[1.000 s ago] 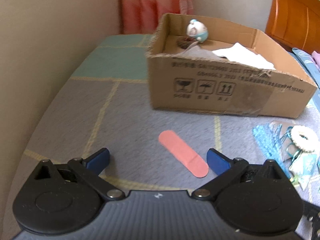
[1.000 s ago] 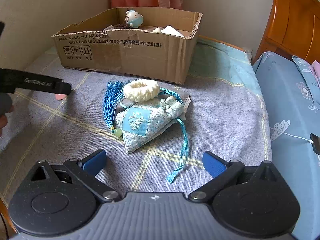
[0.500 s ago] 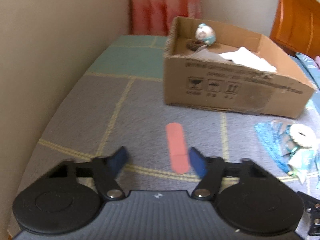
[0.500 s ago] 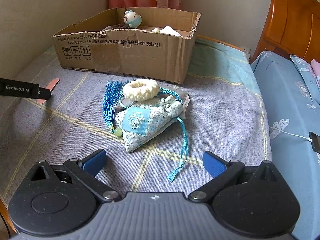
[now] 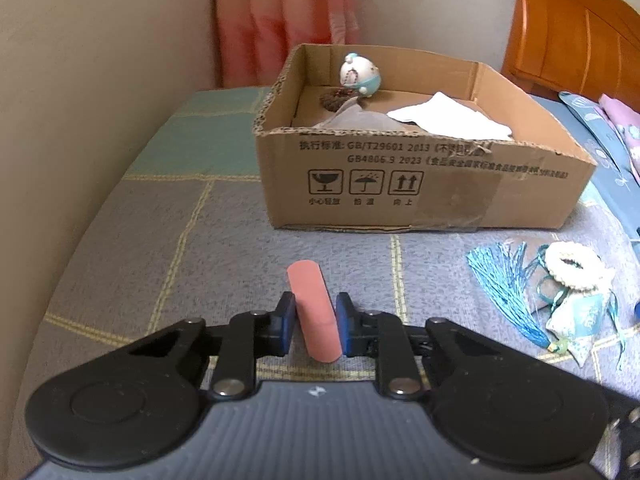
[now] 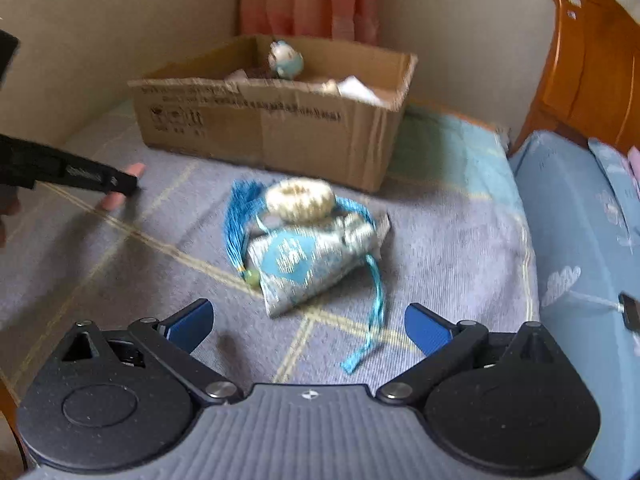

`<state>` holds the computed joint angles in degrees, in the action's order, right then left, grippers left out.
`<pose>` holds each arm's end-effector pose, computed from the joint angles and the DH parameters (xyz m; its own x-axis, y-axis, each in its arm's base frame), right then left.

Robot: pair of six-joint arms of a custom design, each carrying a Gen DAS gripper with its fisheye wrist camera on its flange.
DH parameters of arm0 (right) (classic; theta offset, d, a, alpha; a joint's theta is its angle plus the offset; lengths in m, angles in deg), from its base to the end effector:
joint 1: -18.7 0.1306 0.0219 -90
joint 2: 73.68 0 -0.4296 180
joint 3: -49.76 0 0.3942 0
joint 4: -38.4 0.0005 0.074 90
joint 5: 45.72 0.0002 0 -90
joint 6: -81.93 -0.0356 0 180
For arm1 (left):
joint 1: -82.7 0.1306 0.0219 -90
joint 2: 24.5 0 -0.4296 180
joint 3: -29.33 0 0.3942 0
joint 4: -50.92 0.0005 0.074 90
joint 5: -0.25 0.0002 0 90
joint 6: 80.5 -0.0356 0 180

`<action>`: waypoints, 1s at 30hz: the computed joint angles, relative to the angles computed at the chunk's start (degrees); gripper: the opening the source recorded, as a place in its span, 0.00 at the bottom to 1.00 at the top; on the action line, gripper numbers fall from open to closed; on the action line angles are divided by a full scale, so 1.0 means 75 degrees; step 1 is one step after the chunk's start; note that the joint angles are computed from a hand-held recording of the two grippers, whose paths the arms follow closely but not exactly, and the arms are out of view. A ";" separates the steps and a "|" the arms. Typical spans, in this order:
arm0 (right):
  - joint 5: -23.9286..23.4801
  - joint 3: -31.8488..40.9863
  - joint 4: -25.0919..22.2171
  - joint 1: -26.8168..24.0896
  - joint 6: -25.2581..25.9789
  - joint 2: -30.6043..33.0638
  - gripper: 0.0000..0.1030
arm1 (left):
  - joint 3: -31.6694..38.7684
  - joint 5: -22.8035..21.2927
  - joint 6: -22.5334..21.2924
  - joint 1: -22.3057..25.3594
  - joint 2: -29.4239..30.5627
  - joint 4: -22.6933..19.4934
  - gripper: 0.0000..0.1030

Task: Organize soft objects
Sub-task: 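Grasp the white beaded ring with the right tool, then carry the white ring and pink bandage into the box and open both tools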

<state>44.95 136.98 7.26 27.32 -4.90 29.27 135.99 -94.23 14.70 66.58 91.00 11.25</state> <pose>0.5661 0.0849 0.3623 -0.7126 -0.1640 -0.6821 -0.1817 0.9823 -0.0463 0.6431 -0.1835 0.3756 -0.7372 0.1190 -0.6651 0.1609 0.9870 -0.0018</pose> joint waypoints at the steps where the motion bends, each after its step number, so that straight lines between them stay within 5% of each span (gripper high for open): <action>1: -0.0030 -0.0031 0.0127 -0.0002 0.0052 -0.0043 1.00 | -0.0014 -0.0001 -0.0052 -0.0003 -0.0001 0.0041 0.20; 6: -0.0002 -0.0001 0.0801 -0.0005 0.0380 -0.0050 0.92 | -0.0052 0.0005 -0.0067 0.0000 -0.0010 0.0121 0.20; 8: 0.0021 0.0244 0.0731 0.0011 0.0531 0.0113 0.78 | -0.0058 0.0022 -0.0051 0.0005 -0.0015 0.0123 0.20; 22: 0.0370 0.0788 0.0620 0.0183 0.0829 0.0659 0.41 | -0.0169 0.0303 -0.0550 0.0050 -0.0090 0.0226 0.20; 25: 0.0325 0.0781 0.0612 0.0178 0.0816 0.0654 0.39 | -0.0193 0.0504 -0.0773 0.0059 -0.0111 0.0231 0.20; 30: 0.0389 0.0774 0.0598 0.0193 0.0740 0.0643 0.39 | 0.0030 0.0357 -0.0225 0.0032 -0.0029 -0.0108 0.23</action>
<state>47.87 142.79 11.74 28.77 0.65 34.09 136.22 -91.55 13.02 66.81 90.78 10.44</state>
